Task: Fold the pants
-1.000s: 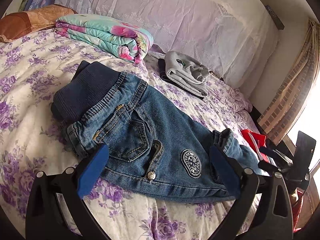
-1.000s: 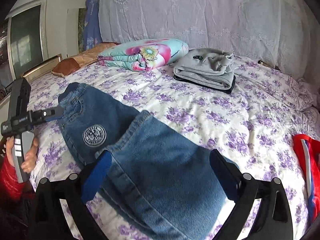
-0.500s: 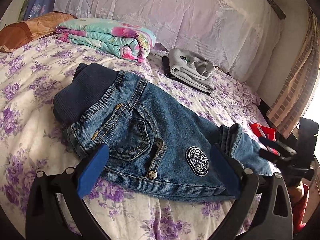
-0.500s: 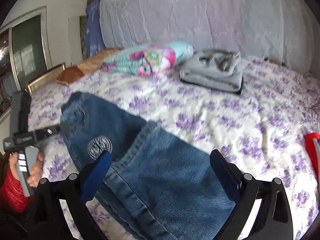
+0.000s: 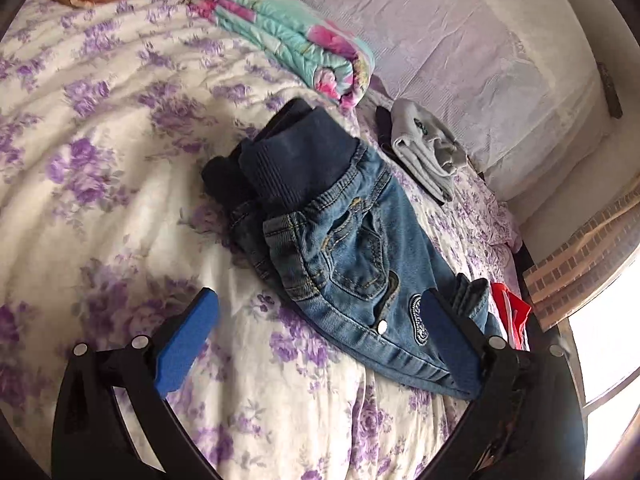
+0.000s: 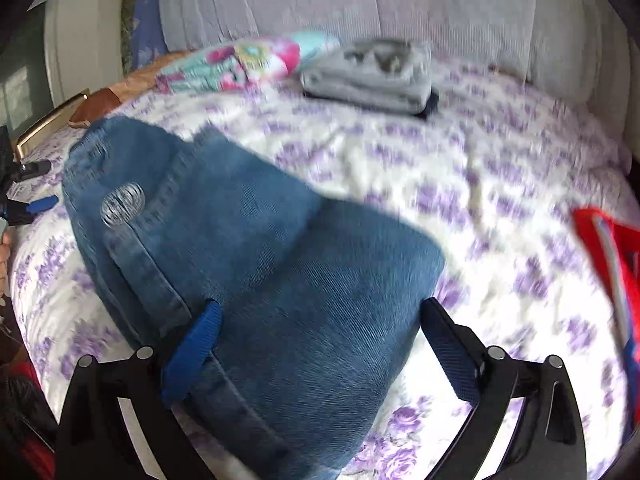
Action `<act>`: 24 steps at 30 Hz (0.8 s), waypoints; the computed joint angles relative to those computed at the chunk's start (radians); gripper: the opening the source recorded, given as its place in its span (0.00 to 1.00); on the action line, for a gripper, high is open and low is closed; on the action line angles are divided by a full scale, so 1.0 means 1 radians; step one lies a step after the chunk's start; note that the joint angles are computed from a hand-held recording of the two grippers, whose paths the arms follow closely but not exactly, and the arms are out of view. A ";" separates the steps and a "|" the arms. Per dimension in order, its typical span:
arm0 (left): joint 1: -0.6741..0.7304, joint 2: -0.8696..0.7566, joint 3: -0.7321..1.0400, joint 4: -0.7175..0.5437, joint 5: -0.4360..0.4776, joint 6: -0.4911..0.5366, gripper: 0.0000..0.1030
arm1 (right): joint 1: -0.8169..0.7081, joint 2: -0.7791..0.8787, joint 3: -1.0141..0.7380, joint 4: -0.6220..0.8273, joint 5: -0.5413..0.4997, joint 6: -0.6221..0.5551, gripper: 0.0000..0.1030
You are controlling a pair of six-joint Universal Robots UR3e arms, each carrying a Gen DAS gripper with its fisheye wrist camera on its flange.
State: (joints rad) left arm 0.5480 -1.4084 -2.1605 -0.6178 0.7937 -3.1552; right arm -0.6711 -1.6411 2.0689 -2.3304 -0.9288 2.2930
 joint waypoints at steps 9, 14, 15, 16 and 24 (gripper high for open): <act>-0.281 -0.297 0.286 0.129 0.358 -0.165 0.95 | -0.120 -0.065 0.072 0.024 0.147 0.013 0.97; -0.270 -0.261 0.214 0.202 0.340 -0.204 0.95 | -0.170 -0.116 0.105 0.059 0.214 -0.048 0.97; -0.291 -0.269 0.232 0.193 0.374 -0.213 0.95 | -0.144 -0.089 0.084 0.044 0.178 -0.019 0.97; -0.322 -0.277 0.249 0.193 0.427 -0.231 0.95 | -0.106 -0.051 0.055 0.023 0.120 0.025 0.97; -0.691 -0.410 0.385 0.292 1.051 -0.231 0.87 | -0.090 0.013 -0.007 0.100 0.110 0.032 0.97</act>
